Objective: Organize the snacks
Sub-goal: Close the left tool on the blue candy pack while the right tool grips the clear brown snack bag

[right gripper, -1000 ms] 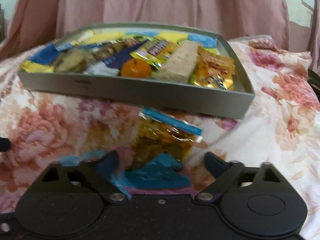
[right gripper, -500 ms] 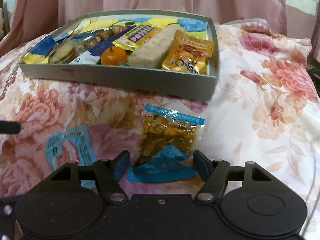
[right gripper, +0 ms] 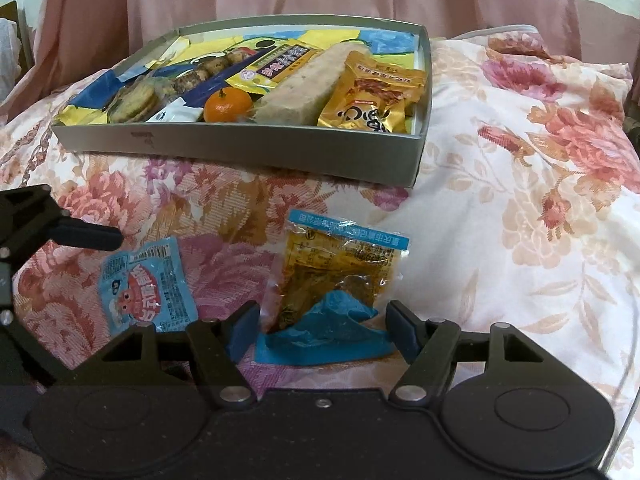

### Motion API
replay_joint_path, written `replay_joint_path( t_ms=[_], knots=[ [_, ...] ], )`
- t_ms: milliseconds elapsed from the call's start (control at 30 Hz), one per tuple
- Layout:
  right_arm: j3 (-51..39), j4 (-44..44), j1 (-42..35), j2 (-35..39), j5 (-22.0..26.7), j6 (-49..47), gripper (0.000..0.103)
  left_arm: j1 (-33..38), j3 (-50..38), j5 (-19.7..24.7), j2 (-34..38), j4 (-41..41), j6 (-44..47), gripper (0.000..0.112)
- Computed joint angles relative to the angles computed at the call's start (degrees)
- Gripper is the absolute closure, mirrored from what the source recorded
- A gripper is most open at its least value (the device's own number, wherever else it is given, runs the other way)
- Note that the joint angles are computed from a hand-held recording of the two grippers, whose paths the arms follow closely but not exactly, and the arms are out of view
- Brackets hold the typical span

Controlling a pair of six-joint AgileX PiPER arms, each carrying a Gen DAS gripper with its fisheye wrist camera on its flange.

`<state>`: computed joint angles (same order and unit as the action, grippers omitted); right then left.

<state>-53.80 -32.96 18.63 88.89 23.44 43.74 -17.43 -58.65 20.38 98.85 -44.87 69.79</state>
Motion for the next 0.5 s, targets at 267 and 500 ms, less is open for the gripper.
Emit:
replay_joint_path(
  t_ms=[267, 500],
  knots=[
    [0.0, -1.8, 0.5, 0.4, -0.2, 2.0, 0.032, 2.2, -2.7, 5.9, 1.2, 2.8, -4.4, 0.018],
    [0.3, -0.2, 1.0, 0.0, -0.7, -0.2, 0.032, 3.3, 0.4, 5.9, -2.6, 9.1, -13.5, 0.020]
  ],
)
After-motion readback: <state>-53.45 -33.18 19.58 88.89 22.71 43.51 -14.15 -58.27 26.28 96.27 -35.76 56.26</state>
